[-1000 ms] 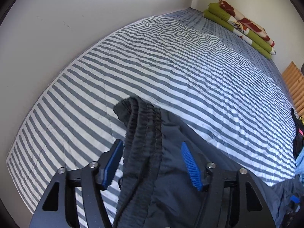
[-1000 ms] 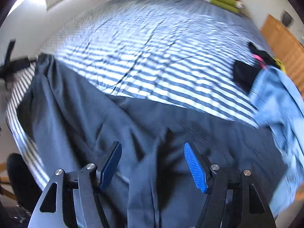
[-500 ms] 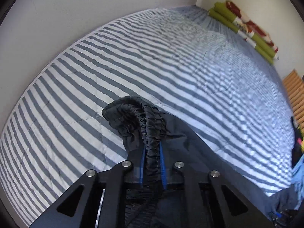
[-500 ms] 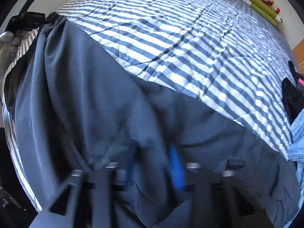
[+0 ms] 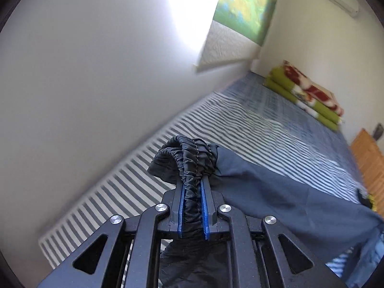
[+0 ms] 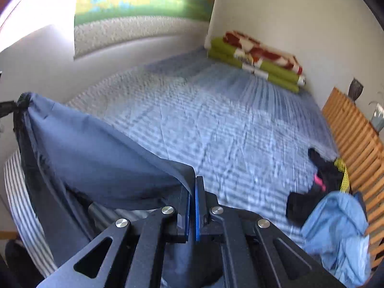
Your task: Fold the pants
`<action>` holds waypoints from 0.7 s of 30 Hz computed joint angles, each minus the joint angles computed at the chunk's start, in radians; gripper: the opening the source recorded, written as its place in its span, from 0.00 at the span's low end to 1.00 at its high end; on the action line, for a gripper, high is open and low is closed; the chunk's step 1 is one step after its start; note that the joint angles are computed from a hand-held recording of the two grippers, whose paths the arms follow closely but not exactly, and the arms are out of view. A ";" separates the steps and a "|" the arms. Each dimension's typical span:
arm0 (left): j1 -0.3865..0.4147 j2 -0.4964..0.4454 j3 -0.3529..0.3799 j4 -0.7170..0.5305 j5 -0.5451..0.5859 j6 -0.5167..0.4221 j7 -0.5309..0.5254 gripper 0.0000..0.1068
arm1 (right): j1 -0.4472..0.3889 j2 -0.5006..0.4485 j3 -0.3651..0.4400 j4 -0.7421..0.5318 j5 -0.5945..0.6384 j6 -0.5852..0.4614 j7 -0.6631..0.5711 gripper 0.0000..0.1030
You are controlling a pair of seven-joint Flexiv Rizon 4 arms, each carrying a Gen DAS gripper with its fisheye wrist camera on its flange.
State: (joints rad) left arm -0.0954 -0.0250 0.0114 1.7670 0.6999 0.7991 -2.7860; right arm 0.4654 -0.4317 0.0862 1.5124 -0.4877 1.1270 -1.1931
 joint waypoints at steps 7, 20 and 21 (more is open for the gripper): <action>-0.010 -0.038 0.009 -0.031 -0.031 -0.121 0.047 0.32 | -0.056 -0.073 0.075 -0.112 0.204 -0.143 -0.119 0.61; -0.194 -0.262 -0.077 -0.159 -0.167 0.024 0.179 0.32 | -0.173 0.003 0.180 0.108 0.583 -0.275 -0.245 0.62; -0.210 -0.285 -0.077 -0.179 -0.177 0.029 0.185 0.32 | -0.149 -0.014 0.177 0.101 0.566 -0.273 -0.245 0.62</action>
State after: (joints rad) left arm -0.3056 -0.3100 -0.0658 1.5884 0.5224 0.8282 -2.6014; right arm 0.3164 -0.4454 0.2627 1.6135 0.0783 0.8537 -1.4381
